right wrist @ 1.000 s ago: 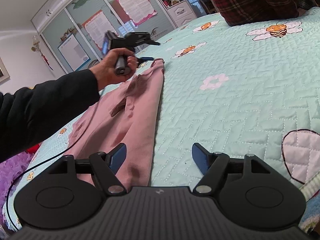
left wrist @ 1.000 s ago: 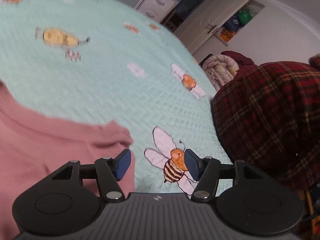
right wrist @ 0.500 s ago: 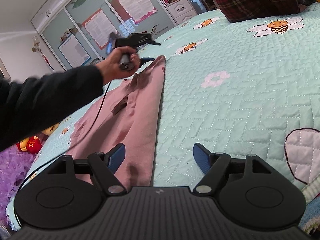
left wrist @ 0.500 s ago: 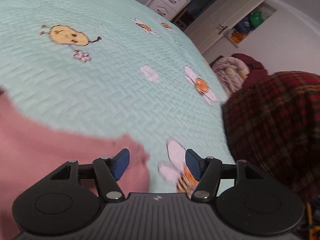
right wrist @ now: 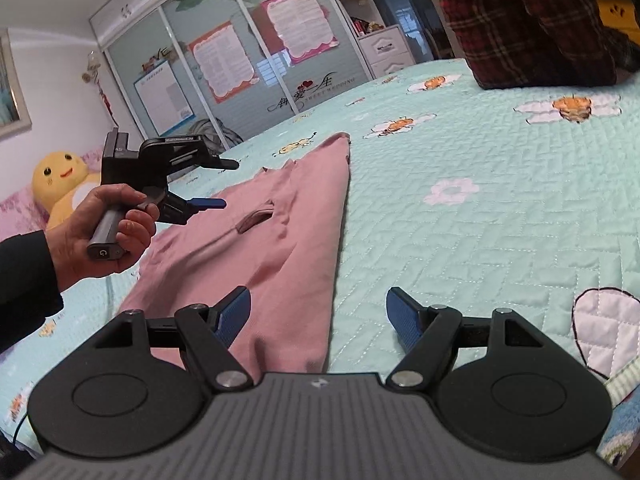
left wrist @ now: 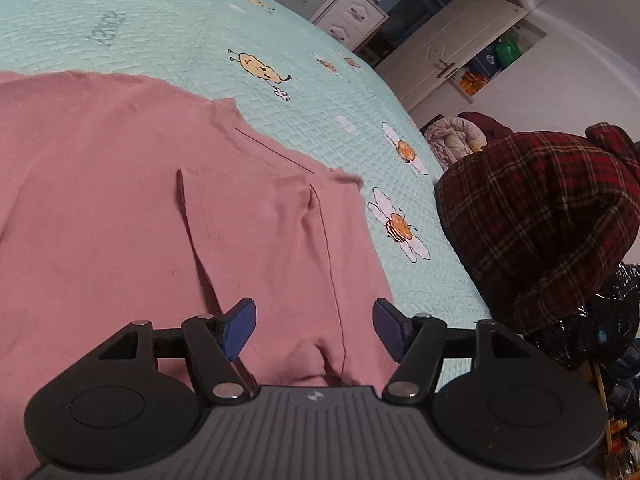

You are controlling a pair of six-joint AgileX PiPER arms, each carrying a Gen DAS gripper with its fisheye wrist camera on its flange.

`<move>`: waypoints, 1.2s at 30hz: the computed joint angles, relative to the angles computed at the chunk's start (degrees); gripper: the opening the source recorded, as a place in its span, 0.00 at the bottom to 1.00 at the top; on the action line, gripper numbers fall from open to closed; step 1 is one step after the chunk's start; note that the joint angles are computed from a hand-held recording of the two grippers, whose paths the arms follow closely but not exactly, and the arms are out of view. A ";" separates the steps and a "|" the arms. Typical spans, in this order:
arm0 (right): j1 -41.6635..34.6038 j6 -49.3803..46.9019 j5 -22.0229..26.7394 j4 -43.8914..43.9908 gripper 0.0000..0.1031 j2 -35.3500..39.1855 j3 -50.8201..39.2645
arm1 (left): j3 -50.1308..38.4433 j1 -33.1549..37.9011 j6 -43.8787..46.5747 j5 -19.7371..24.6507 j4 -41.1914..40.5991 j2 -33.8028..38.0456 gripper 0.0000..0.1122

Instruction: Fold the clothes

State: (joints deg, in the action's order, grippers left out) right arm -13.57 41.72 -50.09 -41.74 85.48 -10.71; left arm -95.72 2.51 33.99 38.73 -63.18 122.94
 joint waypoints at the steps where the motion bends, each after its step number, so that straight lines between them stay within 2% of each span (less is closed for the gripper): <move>1: 1.09 -1.36 0.21 1.55 0.73 -0.27 0.27 | -0.10 -0.33 1.12 -0.11 -1.75 0.22 0.59; 4: 3.69 -4.39 1.16 4.82 0.73 -0.83 0.41 | -2.77 -2.22 1.31 -1.97 -2.45 2.49 0.61; 6: 4.96 -5.59 1.70 6.40 0.73 -1.08 0.44 | -6.14 -3.65 -4.88 -3.67 5.47 5.27 0.61; 7: 4.78 -5.20 1.85 6.15 0.73 -1.09 0.37 | -6.95 -3.83 -7.32 -4.29 8.60 6.66 0.58; 8: 4.55 -4.77 2.03 5.82 0.73 -1.13 0.28 | -6.92 -3.67 -7.57 -4.96 9.43 7.55 0.50; 10: 4.13 -3.93 2.35 5.18 0.73 -1.21 0.12 | -3.75 -2.24 -3.29 -5.62 4.53 6.48 0.46; 11: 4.19 -3.89 2.28 5.20 0.73 -1.21 0.17 | -1.68 -1.61 -2.84 -6.00 3.30 4.96 0.48; 13: 4.47 -4.47 2.25 5.43 0.73 -1.16 0.26 | 4.25 -1.23 0.10 -8.72 2.11 0.13 0.51; 15: 4.69 -5.44 1.48 5.81 0.73 -1.38 0.71 | 11.66 -0.73 7.09 -9.75 -1.68 -5.40 0.52; 19: 5.06 -8.36 -1.27 7.09 0.73 -1.88 2.30 | 32.24 0.03 24.59 -8.28 -15.97 -17.10 0.55; 22: 7.09 -12.31 -2.24 10.53 0.71 -2.60 3.53 | 46.61 -0.26 33.75 -6.43 -24.34 -25.29 0.55; 23: 8.05 -13.84 -2.29 12.18 0.67 -2.96 3.91 | 50.11 -0.63 35.00 -5.72 -25.33 -27.67 0.55; 25: 9.13 -15.37 -1.22 14.70 0.42 -4.05 4.26 | 55.88 -1.80 35.77 -4.58 -24.87 -32.65 0.55; 27: 7.58 -12.13 0.78 12.98 0.26 -4.36 3.48 | 61.00 -3.35 35.77 -3.68 -23.63 -37.74 0.55; 31: 6.01 -4.52 6.22 9.86 0.17 -6.13 1.01 | 65.38 -8.22 35.72 -4.64 -22.81 -41.81 0.55; 33: 6.32 -0.27 9.74 6.27 0.17 -7.36 -1.86 | 66.66 -10.17 38.15 -5.80 -26.38 -41.64 0.55; 35: 7.73 7.55 15.44 -0.73 0.17 -7.42 -8.33 | 67.78 -12.18 41.02 -7.86 -30.63 -41.63 0.54; 36: 9.85 11.66 20.24 -4.21 0.17 -6.23 -13.38 | 68.16 -12.71 41.96 -8.18 -32.16 -41.59 0.53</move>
State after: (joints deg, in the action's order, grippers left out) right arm -3.72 53.38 -29.85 -45.96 79.25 -24.10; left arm -27.55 -10.20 75.96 30.55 -95.34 81.34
